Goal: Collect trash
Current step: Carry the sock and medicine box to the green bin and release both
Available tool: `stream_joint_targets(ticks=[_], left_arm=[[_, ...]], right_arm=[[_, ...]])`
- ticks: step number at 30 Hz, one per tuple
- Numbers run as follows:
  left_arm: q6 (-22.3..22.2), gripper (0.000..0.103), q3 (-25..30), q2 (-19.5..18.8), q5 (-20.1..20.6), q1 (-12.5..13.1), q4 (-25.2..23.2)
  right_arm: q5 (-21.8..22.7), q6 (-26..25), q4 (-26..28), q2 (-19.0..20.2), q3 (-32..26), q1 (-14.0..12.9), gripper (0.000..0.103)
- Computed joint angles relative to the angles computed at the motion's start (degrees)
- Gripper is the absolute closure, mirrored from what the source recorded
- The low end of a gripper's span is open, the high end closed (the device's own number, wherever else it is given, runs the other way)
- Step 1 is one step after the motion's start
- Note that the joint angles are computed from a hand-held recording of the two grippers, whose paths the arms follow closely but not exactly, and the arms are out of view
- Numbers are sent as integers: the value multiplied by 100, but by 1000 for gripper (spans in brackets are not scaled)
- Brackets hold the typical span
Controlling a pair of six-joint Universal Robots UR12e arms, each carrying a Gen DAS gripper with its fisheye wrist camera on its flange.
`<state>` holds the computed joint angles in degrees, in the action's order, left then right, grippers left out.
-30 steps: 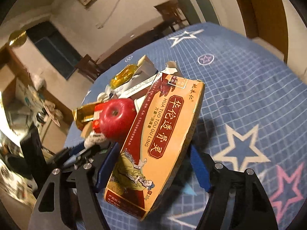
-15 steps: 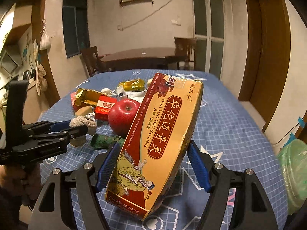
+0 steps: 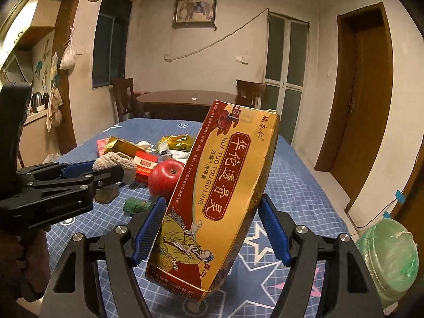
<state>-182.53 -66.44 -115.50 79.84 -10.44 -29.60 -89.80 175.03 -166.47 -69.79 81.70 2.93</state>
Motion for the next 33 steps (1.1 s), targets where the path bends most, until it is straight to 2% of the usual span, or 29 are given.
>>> stream_joint_targets(ticks=[8,17,28,33], left_arm=[[-66,58,316,-184,20,-146,-14],[68,58,808,-449,-103,-390,-27],[256,58,1694,-968,-414,-746,-353],[331,58,2276,-1314,-631,-916,-626]], right_arm=[[-39,-38,-142,-217,165,-188,31],[-75,-11,-148,-424,263,-514,31],[-135,11,-42,-719,425,-1126,31],[-133,3,132,-875,517,-1518,31]])
